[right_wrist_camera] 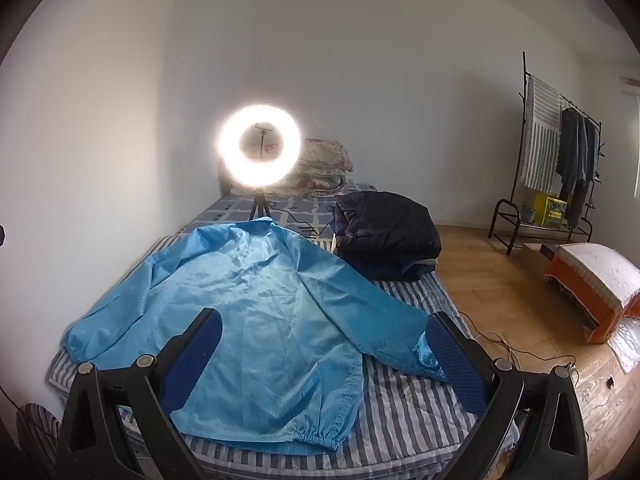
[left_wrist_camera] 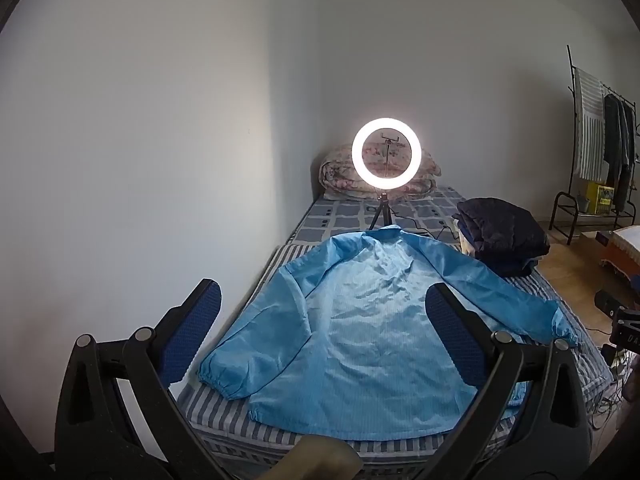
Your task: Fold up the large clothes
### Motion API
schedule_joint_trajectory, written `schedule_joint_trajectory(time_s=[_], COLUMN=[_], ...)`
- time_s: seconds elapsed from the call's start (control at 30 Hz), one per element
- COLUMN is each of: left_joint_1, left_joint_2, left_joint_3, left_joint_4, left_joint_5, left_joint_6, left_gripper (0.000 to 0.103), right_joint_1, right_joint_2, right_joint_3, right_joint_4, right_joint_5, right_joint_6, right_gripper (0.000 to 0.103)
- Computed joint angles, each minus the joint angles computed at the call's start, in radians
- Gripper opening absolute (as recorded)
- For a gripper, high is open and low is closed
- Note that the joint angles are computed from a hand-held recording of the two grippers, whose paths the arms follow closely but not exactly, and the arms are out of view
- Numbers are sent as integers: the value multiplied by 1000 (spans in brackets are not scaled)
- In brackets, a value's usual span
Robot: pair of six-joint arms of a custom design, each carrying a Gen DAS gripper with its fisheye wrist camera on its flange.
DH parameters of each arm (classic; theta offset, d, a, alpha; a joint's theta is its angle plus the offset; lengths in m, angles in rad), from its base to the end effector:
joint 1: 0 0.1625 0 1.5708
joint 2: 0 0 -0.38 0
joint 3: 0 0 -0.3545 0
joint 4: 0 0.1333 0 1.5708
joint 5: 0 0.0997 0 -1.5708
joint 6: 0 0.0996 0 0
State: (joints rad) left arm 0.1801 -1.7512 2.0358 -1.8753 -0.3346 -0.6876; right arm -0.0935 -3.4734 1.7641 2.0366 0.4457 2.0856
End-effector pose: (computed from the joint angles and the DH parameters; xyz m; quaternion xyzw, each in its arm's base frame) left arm -0.3256 -0.2904 0.4061 0.2752 0.7671 -0.5036 0.2868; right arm 0.3770 -0.2595 0.2816 0.0905 -0.7491 0.5270 0.3912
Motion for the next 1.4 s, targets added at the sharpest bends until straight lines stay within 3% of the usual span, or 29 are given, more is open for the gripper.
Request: schedule_joint_trajectory(time_s=[1.4], left_joint_1=[7], left_joint_2=[10], left_joint_3=[-25], left_joint_4=[-14], left_joint_5=[4], left_joint_6=[30], left_gripper=[103], right_joint_1=[-16], right_joint_2=[-22], right_joint_3=[22], right_joint_4=[17], right_joint_5=[-6], right_joint_6=[-18], right_gripper=[103])
